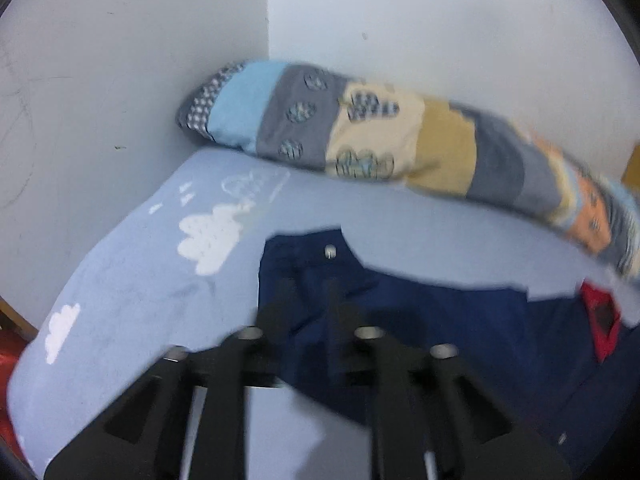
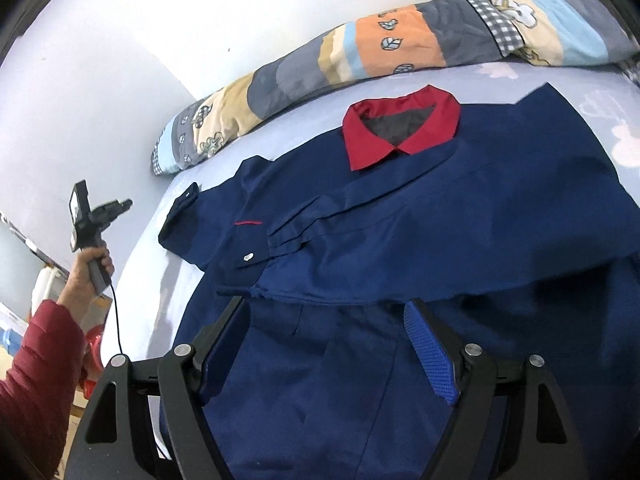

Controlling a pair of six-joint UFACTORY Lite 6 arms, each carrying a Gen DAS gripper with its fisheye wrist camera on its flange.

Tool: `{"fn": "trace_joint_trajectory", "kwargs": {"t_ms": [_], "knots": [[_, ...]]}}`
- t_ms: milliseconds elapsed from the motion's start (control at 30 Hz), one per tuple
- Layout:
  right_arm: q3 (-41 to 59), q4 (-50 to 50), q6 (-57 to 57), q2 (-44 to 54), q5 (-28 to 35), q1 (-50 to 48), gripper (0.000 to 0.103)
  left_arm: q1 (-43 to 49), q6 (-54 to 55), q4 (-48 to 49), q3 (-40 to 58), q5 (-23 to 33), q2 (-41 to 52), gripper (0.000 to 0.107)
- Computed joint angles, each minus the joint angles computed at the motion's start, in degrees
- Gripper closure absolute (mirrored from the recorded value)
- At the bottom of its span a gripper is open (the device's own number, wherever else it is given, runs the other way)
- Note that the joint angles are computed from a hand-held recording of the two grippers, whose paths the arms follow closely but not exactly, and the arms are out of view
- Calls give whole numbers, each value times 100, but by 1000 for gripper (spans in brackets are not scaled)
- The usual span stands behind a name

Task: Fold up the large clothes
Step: 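Lift the gripped sleeve up off the sheet with the left gripper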

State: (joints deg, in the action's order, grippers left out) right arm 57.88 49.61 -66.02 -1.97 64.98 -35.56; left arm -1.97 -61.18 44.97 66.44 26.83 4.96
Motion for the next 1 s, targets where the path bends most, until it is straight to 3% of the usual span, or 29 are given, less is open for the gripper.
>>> {"fn": "trace_joint_trajectory", "kwargs": {"t_ms": [67, 133, 233, 400, 533, 567, 600, 633, 767, 900, 1000], "knots": [[27, -18, -3, 25, 67, -87, 21, -266, -546, 771, -83, 461, 204, 34], [68, -32, -25, 62, 167, -130, 21, -565, -1292, 1830, -213, 830, 603, 34], [62, -69, -44, 102, 44, -16, 21, -781, -1412, 2487, 62, 1289, 1661, 34], [135, -118, 205, 421, -46, 230, 21, -556, -1476, 3035, 856, 1436, 2789, 35], [23, -201, 251, 528, -176, 453, 21, -346, -1047, 2993, 2295, 1829, 3983, 34], [-26, -228, 265, 522, -254, 502, 21, -287, -1023, 2937, 2530, 1819, 4142, 41], [-57, -251, 269, 552, -308, 553, 21, -215, -944, 2803, 2742, 1763, 4254, 81], [-77, -272, 281, 577, -361, 601, 21, -90, -714, 2437, 3124, 1767, 4462, 107], [-126, -274, 347, 648, -550, 731, 22, 251, -1202, 2203, 2778, 1100, 4113, 106], [-178, -238, 320, 584, -619, 765, 22, 660, -2933, 3127, 1169, -221, 2709, 106], [-199, -216, 274, 498, -658, 715, 22, 894, -3399, 3244, 518, -780, 1926, 106]]}}
